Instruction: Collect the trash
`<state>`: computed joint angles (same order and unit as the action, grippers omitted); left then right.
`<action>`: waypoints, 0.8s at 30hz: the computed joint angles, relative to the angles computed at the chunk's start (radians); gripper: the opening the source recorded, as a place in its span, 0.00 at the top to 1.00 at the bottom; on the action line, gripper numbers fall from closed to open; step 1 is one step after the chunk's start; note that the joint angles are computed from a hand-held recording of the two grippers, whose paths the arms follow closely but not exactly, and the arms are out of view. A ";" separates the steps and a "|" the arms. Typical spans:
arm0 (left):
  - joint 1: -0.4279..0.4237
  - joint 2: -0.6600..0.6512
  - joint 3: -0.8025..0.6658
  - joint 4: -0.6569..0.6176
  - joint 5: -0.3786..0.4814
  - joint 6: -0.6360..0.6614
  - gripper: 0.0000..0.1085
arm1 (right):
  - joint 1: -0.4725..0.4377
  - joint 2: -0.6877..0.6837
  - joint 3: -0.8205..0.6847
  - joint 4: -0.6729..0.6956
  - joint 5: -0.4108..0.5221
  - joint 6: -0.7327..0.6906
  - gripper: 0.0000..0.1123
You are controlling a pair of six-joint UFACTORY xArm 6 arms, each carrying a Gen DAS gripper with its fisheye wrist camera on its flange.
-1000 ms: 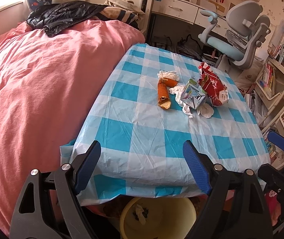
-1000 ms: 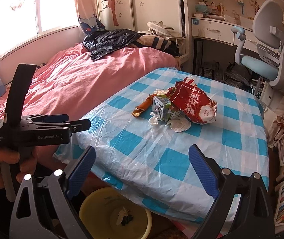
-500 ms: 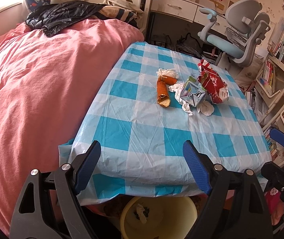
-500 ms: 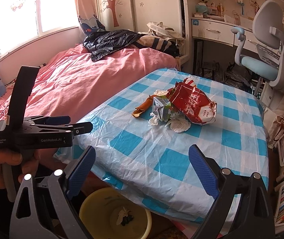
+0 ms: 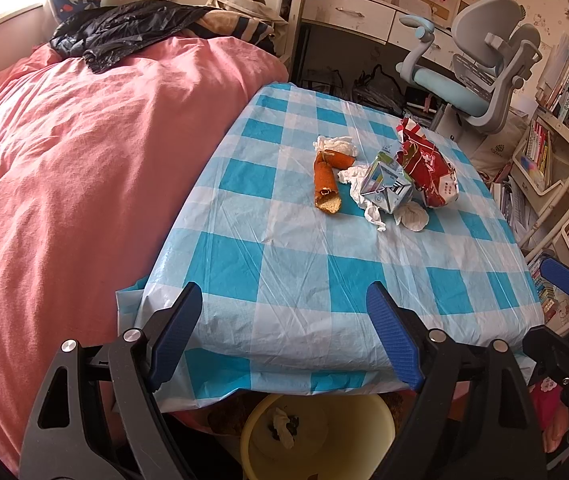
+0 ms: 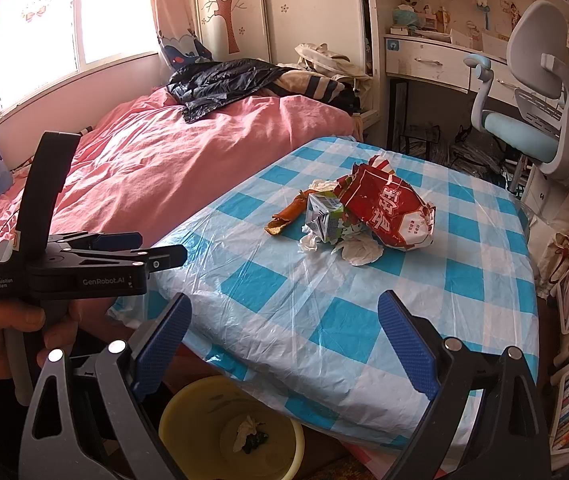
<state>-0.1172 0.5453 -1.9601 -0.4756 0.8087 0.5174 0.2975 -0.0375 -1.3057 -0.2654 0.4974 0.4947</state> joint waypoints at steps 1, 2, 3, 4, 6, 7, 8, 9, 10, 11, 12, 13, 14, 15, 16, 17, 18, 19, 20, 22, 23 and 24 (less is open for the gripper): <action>0.000 0.001 -0.001 0.000 0.001 -0.001 0.26 | 0.000 -0.001 0.000 0.000 0.000 0.000 0.19; 0.000 0.001 -0.002 0.000 0.001 -0.001 0.26 | 0.000 0.000 0.000 0.000 0.000 0.001 0.19; 0.000 0.001 -0.002 0.000 0.001 -0.001 0.26 | 0.000 0.000 0.000 0.000 0.000 0.000 0.19; 0.000 0.002 -0.003 0.001 0.002 -0.001 0.26 | 0.000 0.000 0.000 0.000 0.000 0.000 0.19; 0.000 0.001 -0.002 0.001 0.002 0.000 0.26 | 0.000 0.000 0.000 -0.001 0.000 0.000 0.19; -0.001 -0.001 0.003 0.000 0.000 0.002 0.26 | 0.000 0.000 0.000 0.000 0.000 0.000 0.19; -0.001 -0.002 0.007 0.000 -0.002 0.004 0.26 | 0.000 0.001 0.000 -0.001 -0.001 0.000 0.19; -0.001 -0.002 0.008 0.000 -0.002 0.004 0.26 | 0.000 0.001 0.000 0.000 0.000 0.000 0.19; -0.001 -0.001 0.006 0.000 -0.001 0.003 0.26 | 0.000 0.001 0.000 -0.001 0.000 0.001 0.19; -0.001 -0.001 0.005 0.000 -0.001 0.002 0.26 | 0.001 0.001 0.000 -0.001 0.000 0.001 0.19; -0.002 -0.002 0.007 0.000 -0.001 0.003 0.26 | 0.000 0.001 0.000 -0.001 0.000 0.001 0.19; -0.001 -0.001 0.006 0.001 -0.001 0.003 0.26 | 0.001 0.001 0.000 -0.001 -0.001 0.001 0.19; -0.001 0.001 0.002 0.001 0.001 0.002 0.26 | 0.001 0.001 0.000 -0.001 -0.001 0.001 0.19; -0.001 0.001 0.002 0.001 0.001 0.002 0.26 | 0.000 0.001 -0.001 -0.001 0.000 0.002 0.19; -0.002 0.000 0.004 0.001 0.000 0.003 0.26 | 0.001 0.002 -0.001 -0.002 0.000 0.002 0.19; -0.003 -0.006 0.017 -0.001 -0.006 0.006 0.26 | 0.001 0.002 -0.001 -0.002 0.000 0.003 0.19; -0.003 -0.010 0.025 -0.002 -0.009 0.008 0.26 | 0.001 0.002 -0.001 -0.003 0.000 0.003 0.19; -0.003 -0.006 0.017 -0.001 -0.006 0.006 0.26 | 0.001 0.002 -0.001 -0.003 -0.001 0.003 0.19; -0.003 -0.006 0.017 0.000 -0.006 0.005 0.26 | 0.001 0.002 -0.001 -0.003 -0.001 0.003 0.19; -0.003 -0.005 0.016 0.000 -0.005 0.005 0.26 | 0.001 0.002 -0.001 -0.003 -0.001 0.003 0.19; -0.003 -0.004 0.014 0.000 -0.004 0.004 0.26 | 0.001 0.003 -0.001 -0.002 0.000 0.003 0.19; -0.004 -0.008 0.021 -0.001 -0.007 0.006 0.26 | 0.001 0.002 -0.001 -0.002 0.000 0.002 0.19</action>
<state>-0.1208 0.5373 -1.9391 -0.4763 0.8022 0.5235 0.2985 -0.0351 -1.3071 -0.2673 0.4972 0.4971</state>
